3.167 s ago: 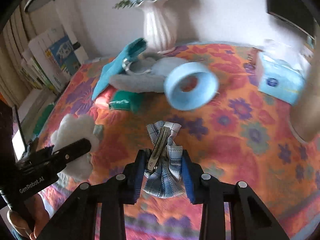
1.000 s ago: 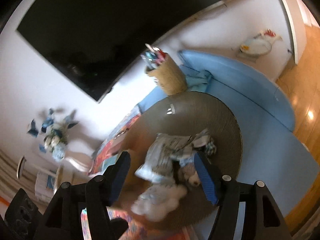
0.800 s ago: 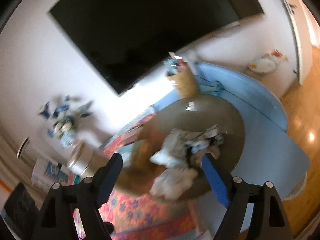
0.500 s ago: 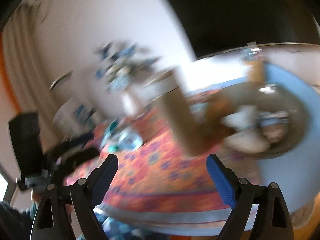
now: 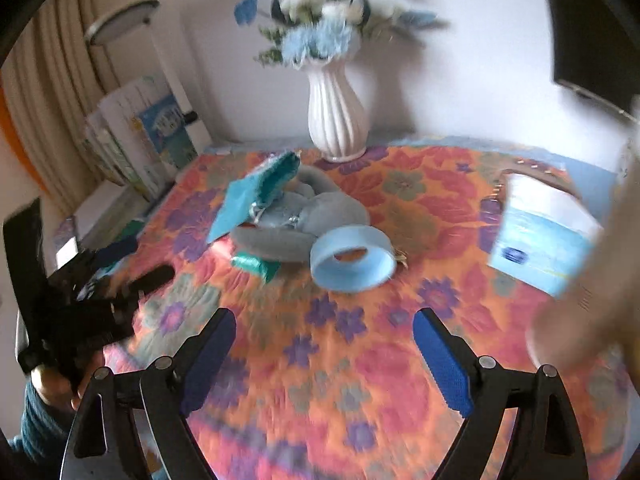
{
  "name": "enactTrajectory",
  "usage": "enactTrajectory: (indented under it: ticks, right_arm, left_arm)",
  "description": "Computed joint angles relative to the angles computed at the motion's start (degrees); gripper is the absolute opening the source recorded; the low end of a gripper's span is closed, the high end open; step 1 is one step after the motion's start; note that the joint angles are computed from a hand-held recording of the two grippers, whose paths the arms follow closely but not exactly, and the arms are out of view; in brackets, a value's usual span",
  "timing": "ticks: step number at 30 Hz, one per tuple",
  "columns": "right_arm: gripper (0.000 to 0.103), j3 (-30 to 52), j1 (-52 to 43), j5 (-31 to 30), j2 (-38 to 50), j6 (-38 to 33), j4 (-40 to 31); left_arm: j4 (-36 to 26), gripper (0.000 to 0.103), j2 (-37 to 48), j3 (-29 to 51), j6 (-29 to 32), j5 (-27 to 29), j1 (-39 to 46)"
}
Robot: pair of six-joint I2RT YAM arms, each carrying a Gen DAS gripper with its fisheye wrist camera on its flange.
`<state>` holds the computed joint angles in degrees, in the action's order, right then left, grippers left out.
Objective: Organize soft objects
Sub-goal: 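Return both tools to the bedspread toward the grey elephant and teal cloth, then grasp the teal drawstring pouch with the left tool while the right tool grasps the light blue ring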
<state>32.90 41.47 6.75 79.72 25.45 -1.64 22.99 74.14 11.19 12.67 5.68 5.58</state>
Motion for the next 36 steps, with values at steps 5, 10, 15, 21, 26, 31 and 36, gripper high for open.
enactTrajectory:
  ticks: [5,10,15,21,26,31,36]
  right_arm:
    - [0.089,1.31,-0.12,5.02,10.7,-0.79,12.63]
    - [0.089,4.01,-3.77,1.86,16.85,1.71,14.94]
    - [0.089,6.44,-3.58,1.87,19.58,0.62,13.42]
    - [0.081,4.88,-4.18,0.3,19.27,0.16,16.3]
    - [0.067,2.12,-5.96,-2.73,18.12,0.43,20.41]
    - [0.064,-0.37,-8.31,-6.9,17.47,2.07,24.54]
    - [0.064,-3.32,-10.33,-9.95,16.4,4.0,28.94]
  left_arm:
    - [2.55,0.086,9.88,3.46,0.77,4.67,2.89]
    - [0.47,0.085,8.58,3.96,1.47,4.91,2.25]
    - [-5.98,0.085,2.98,6.41,1.99,0.28,-4.19]
    - [-2.62,0.076,15.12,15.2,5.48,-9.18,-11.94]
    - [-5.26,0.013,19.61,20.04,4.76,-5.52,-10.0]
    - [-9.87,0.009,7.32,13.87,0.47,4.9,-3.99]
    - [-27.68,0.009,-5.49,12.86,0.54,18.18,7.1]
